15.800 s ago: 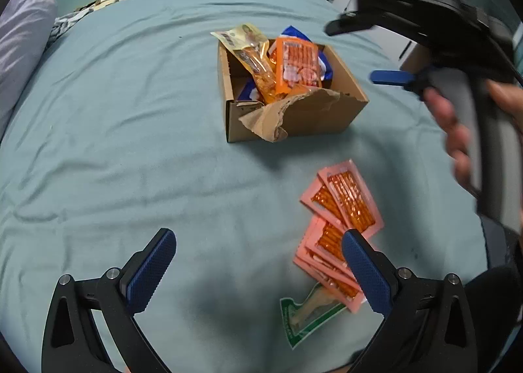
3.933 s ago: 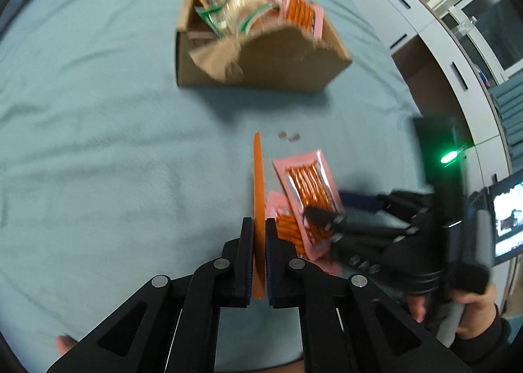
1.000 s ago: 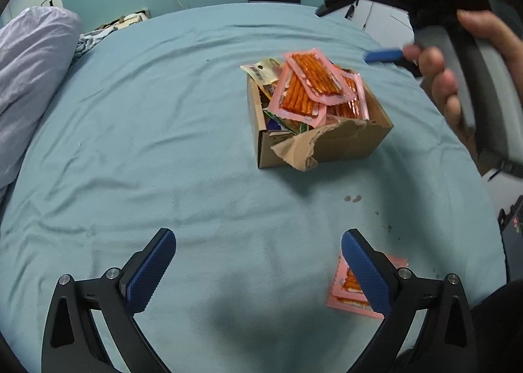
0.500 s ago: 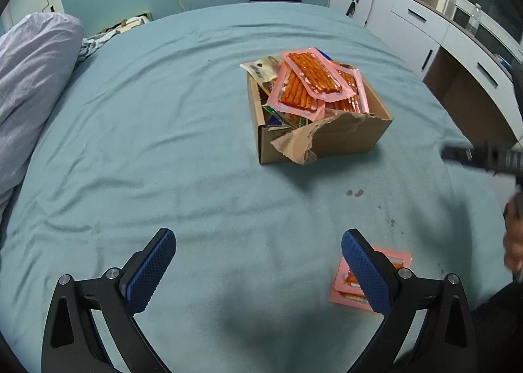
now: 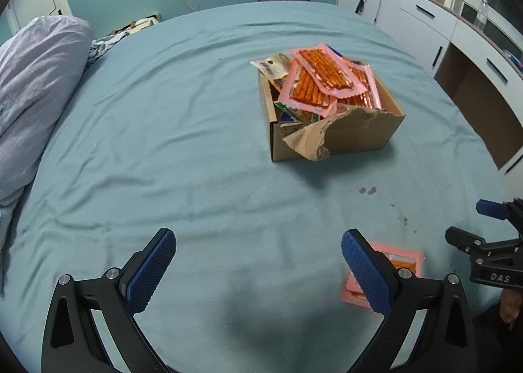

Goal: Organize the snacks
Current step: 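Move the right tool to the last pink strip packs on the sheet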

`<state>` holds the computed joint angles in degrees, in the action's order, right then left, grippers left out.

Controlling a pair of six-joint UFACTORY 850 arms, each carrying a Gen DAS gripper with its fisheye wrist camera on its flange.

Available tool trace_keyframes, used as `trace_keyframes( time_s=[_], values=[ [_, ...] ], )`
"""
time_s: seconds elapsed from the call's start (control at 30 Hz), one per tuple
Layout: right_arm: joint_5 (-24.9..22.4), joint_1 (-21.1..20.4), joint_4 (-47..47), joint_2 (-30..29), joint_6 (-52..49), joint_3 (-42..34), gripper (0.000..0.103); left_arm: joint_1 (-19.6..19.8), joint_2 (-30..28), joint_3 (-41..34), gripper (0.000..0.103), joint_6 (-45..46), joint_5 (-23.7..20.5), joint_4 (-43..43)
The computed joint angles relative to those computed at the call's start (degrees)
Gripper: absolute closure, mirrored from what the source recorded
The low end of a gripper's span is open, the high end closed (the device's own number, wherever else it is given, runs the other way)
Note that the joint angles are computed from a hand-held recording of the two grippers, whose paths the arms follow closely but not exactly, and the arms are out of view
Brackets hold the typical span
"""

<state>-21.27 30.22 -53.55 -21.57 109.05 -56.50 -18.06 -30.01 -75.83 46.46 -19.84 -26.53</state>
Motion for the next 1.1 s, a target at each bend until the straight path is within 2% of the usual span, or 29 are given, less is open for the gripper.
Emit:
trace_keyframes(
  time_s=[0.27,0.43,0.57,1.1],
  values=[
    [2.1,-2.8,11.8,-5.5,-14.7,-4.1,0.020,-0.3,-0.9,-1.0,0.000,-0.7,-0.7,1.1],
    [1.6,-3.3,14.8,-7.1,-18.8,-5.7,0.020,-0.5,-0.8,-0.7,0.000,-0.1,-0.3,1.4],
    [4.0,-3.6,18.0,-7.4,-22.5,-5.7,0.020,-0.4,-0.9,-0.9,0.000,-0.4,-0.6,1.0],
    [5.3,-3.3,17.3,-6.7,-22.1,-5.1,0.020,-0.6,-1.3,-1.0,0.000,-3.0,-0.3,4.1]
  ],
)
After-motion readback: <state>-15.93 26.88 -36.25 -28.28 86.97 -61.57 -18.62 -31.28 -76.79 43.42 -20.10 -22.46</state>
